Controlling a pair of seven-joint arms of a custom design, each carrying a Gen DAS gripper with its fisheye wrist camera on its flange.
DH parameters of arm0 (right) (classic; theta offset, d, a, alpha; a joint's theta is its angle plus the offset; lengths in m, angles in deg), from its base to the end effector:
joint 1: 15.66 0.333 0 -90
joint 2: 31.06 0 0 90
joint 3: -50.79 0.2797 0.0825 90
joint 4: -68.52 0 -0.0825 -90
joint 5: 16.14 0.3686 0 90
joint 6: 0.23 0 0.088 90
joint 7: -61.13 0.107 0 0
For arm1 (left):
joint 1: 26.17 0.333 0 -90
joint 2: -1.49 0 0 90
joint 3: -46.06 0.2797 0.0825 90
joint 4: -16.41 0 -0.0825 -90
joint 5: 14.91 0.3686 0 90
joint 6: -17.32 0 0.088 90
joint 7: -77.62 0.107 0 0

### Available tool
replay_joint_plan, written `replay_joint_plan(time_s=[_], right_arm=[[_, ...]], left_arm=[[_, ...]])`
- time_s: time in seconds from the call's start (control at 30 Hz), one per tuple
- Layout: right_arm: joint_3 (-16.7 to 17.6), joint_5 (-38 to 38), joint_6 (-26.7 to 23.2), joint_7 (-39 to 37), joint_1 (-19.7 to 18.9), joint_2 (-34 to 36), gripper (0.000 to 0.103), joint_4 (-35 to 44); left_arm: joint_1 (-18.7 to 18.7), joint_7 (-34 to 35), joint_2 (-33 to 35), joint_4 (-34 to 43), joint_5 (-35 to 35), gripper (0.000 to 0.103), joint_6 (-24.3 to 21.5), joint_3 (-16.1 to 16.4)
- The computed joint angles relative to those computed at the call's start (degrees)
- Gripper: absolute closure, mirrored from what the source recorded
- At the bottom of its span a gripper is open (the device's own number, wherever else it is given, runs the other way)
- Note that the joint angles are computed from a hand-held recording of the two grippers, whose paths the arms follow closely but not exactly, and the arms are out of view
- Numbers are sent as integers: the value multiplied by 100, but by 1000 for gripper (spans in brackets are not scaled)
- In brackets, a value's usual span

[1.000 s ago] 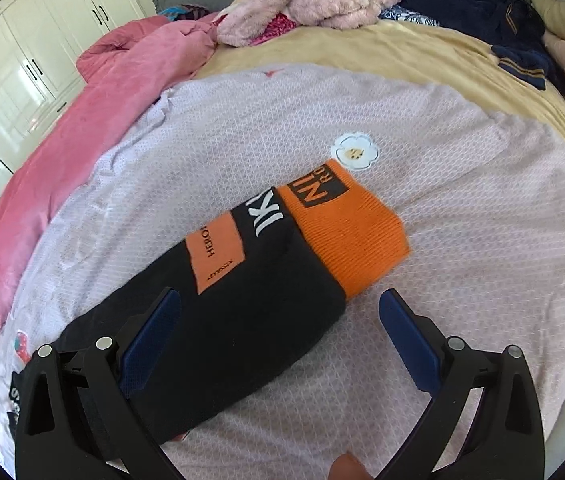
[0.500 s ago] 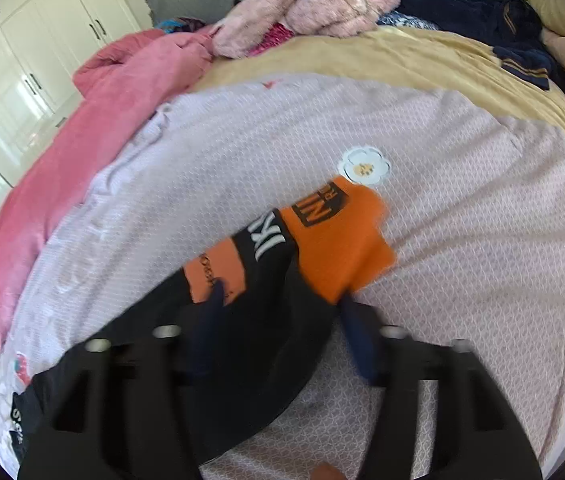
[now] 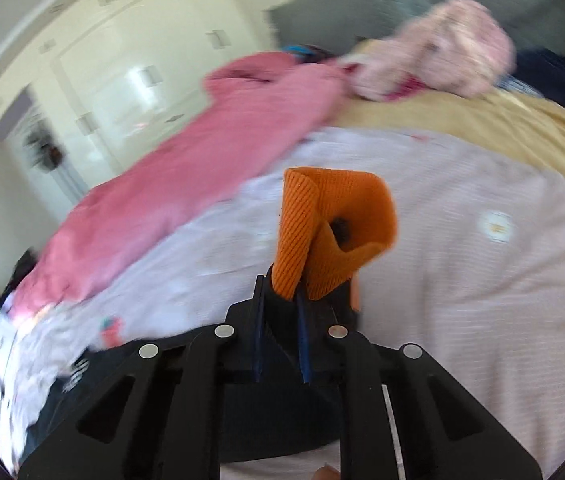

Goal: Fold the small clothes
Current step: 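Close the right gripper on the orange cuff and lift it, then carry the sleeve across the shirt body toward the left tool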

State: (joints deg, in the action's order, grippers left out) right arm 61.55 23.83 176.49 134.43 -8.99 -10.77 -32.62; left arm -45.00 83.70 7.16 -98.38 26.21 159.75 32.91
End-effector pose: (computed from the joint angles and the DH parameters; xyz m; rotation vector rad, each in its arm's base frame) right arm 0.6485 0.1333 0.4402 -1.4397 1.6362 -0.3939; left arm 0.5004 -0.3128 0.4217 -2.2199 1.4423 -0.6525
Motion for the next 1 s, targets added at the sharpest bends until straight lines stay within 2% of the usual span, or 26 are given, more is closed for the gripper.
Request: replay_joint_plan(time_s=[0.1,0.17,0.27,0.4,0.47,0.6,0.63,0.7,0.77,0.8,0.83,0.9,0.93,1.0], right_arm=[[794,570,-104,-1057,-389,-16,90,96],[1058,885,-231,-1686,-385,-23,90,156],[1102,1021,-367,-2204,-145,-51,90,175],[1059,1112,-723,-2784,149,-136,84,142],[1152,1474,-842,-3324,125,-207,83,116],[1253,2529,-1216,-4231,-57,-345,71,148],[1168,2578,-1239,-4197,-19,-361,70,158],[743,1974,-1090,-3472,295,-325,70,171],[216,1153,-976,-2550,705,-238,70,188],[-192,432,-928,-1782,1002,-205,69,148],[-504,-168,-924,-1167,1209,-176,69,118],[-773,-751,-1017,-472,1312,-115,66,129],[-780,-853,-1030,-312,1271,-92,63,124],[-769,-991,-1044,16,1169,-79,59,103]], left_arm=[[31,-206,-170,-188,43,9,70,13],[60,-256,-241,-256,39,9,67,1],[116,-269,-343,-362,-24,9,114,-14],[202,-463,-496,-578,-17,9,314,-28],[220,-467,-487,-573,-24,9,282,-52],[232,-423,-406,-522,-99,9,428,-69],[230,-400,-367,-491,-114,9,487,-68],[229,-324,-234,-394,-219,9,748,-59],[236,-207,-88,-319,-381,9,1135,-32],[256,-37,57,-238,-570,9,1470,-29],[247,91,153,-168,-717,9,1595,-27],[293,584,471,49,-1316,9,2030,-102],[295,767,586,118,-1553,10,2174,-125],[371,1210,901,322,-2207,24,2477,-257]])
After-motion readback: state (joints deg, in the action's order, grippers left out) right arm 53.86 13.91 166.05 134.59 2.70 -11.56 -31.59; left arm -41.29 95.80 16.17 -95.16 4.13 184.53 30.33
